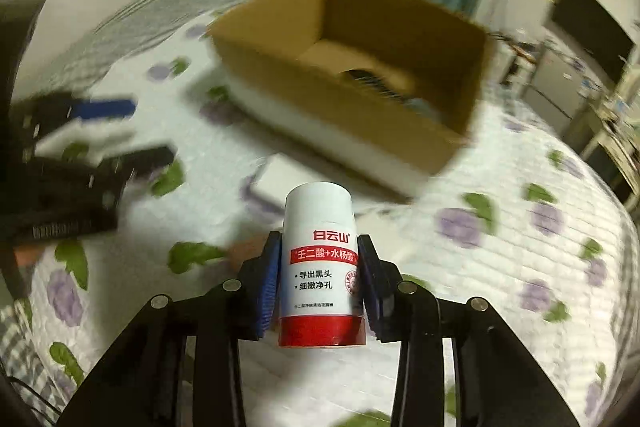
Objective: Organize rigid objects
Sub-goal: 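Grasp the red-and-white cream tube with the right tool, then grasp the pink rose-printed card case with the left tool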
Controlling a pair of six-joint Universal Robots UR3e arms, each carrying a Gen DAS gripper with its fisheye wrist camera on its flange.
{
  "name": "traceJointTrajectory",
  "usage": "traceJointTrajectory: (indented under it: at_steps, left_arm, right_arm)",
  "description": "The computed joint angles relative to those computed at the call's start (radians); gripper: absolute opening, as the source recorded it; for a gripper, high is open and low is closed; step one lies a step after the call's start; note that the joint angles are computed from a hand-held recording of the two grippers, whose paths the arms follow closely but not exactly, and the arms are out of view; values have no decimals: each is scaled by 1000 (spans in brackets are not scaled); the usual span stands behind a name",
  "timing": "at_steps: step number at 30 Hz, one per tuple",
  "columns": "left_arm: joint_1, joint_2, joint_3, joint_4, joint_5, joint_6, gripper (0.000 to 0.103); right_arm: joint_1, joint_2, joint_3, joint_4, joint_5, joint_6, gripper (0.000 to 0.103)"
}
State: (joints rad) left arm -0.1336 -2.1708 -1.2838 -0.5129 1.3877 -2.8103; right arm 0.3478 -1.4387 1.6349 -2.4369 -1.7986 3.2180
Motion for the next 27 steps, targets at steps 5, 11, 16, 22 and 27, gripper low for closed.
traceJointTrajectory:
  at_steps: [5, 11, 16, 22, 27]
  left_arm:
    - [-74, -42, 83, -138, -44, -9, 73]
    - [-156, -159, 269, -365, -68, 17, 73]
    - [-182, -284, 455, -477, -32, 3, 79]
    - [-188, -377, 610, -539, -40, 8, 81]
    - [-175, -286, 445, -423, -58, 7, 75]
  right_arm:
    - [-108, -142, 138, -42, 42, 55, 36]
    - [-157, -205, 205, -80, 113, 58, 36]
    - [-192, -219, 227, -98, 163, 66, 36]
    - [-191, -208, 219, -87, 158, 80, 36]
    - [-171, -204, 206, -83, 127, 79, 36]
